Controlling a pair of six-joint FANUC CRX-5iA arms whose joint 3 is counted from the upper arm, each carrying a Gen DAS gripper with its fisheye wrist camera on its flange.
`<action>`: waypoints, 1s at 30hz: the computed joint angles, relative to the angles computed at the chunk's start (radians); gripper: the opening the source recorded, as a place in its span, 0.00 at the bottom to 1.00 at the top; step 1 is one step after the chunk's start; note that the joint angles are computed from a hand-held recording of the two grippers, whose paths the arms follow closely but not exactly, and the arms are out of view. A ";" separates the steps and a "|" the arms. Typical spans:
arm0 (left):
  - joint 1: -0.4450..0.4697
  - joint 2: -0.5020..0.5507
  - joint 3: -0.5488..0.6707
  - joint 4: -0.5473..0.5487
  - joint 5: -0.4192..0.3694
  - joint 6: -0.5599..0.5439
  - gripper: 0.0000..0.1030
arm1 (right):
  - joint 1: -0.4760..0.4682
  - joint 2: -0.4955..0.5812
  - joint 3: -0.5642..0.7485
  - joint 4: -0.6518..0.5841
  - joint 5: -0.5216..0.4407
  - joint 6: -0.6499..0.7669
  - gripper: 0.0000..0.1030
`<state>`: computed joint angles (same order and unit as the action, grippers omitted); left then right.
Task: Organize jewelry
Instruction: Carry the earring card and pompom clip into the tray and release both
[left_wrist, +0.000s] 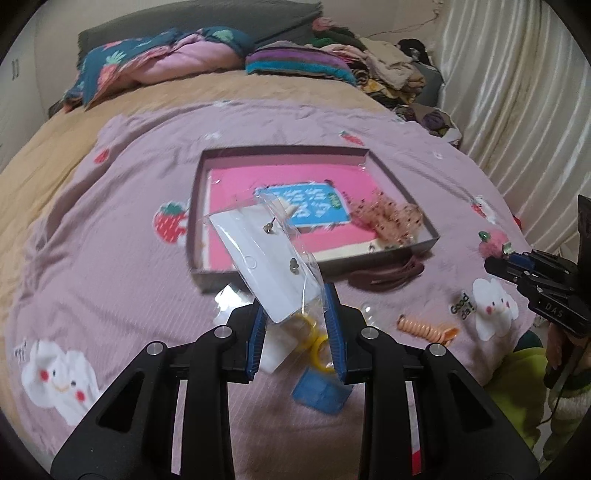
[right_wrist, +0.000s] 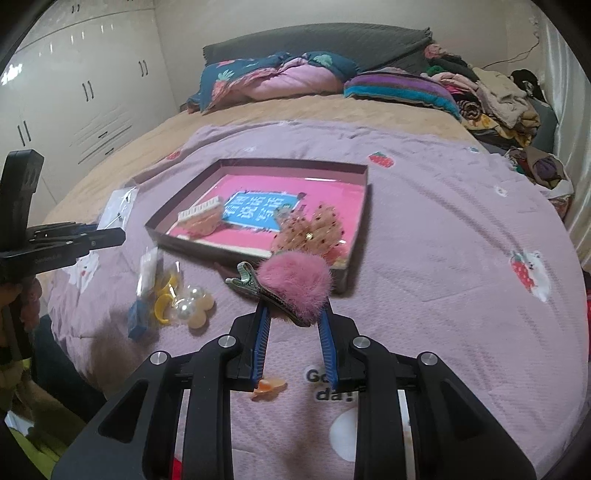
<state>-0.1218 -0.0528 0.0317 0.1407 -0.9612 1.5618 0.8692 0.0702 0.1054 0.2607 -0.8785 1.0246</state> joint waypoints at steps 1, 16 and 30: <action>-0.003 0.008 0.009 0.000 0.000 -0.005 0.21 | -0.001 -0.002 0.000 0.007 -0.001 -0.006 0.23; -0.026 0.125 0.113 0.046 0.008 -0.085 0.21 | -0.047 0.043 0.079 -0.021 0.001 -0.002 0.23; -0.023 0.214 0.178 0.077 -0.002 -0.102 0.21 | -0.085 0.148 0.225 -0.070 -0.028 0.053 0.23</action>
